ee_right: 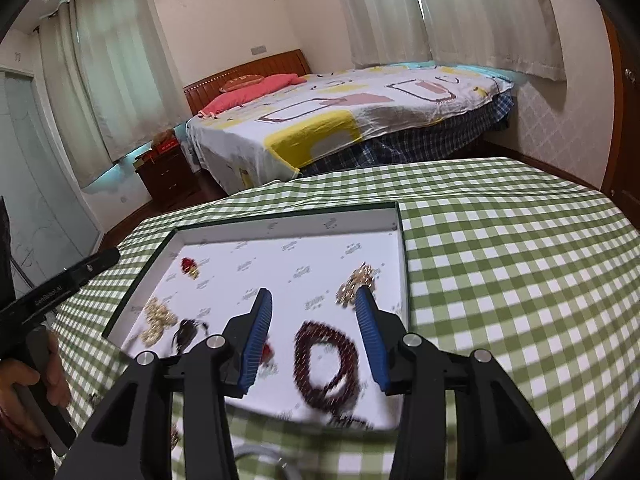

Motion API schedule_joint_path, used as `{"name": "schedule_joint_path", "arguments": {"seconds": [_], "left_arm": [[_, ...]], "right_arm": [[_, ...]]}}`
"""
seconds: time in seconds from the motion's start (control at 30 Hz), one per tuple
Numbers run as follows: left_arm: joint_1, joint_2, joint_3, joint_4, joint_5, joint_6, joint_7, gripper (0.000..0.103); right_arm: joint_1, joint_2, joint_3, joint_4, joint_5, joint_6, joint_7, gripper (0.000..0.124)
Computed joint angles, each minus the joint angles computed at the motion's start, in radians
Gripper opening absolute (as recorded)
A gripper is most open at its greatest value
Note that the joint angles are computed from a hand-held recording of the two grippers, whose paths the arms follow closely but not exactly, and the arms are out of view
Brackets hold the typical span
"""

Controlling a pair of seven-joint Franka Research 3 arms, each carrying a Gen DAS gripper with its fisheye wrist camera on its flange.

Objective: Organize jewelry
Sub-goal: 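Withdraw both tools from the box toward the remaining jewelry, then grasp the silver pearl ring with the left tool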

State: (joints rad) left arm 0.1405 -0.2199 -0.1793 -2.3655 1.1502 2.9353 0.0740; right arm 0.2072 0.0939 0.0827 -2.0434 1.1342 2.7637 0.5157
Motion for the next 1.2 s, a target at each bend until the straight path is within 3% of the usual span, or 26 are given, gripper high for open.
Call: {"name": "schedule_joint_path", "arguments": {"seconds": [0.23, 0.47, 0.67, 1.2], "left_arm": [[0.006, -0.172, -0.028, -0.145, -0.01, -0.035, -0.007, 0.061], [-0.007, -0.36, -0.045, -0.331, -0.172, -0.055, 0.059, 0.061], [-0.028, -0.452, -0.062, -0.44, -0.329, -0.086, 0.135, 0.061], [-0.013, -0.436, -0.086, -0.507, -0.511, -0.08, 0.264, 0.061]], "right_arm": [[0.027, -0.102, -0.01, -0.126, 0.027, 0.021, -0.042, 0.044], [0.06, -0.177, -0.035, -0.231, 0.033, 0.017, -0.066, 0.045], [0.083, -0.226, -0.052, -0.302, 0.034, 0.02, -0.082, 0.045], [0.098, -0.232, -0.065, -0.335, 0.011, 0.019, -0.063, 0.045]]}}
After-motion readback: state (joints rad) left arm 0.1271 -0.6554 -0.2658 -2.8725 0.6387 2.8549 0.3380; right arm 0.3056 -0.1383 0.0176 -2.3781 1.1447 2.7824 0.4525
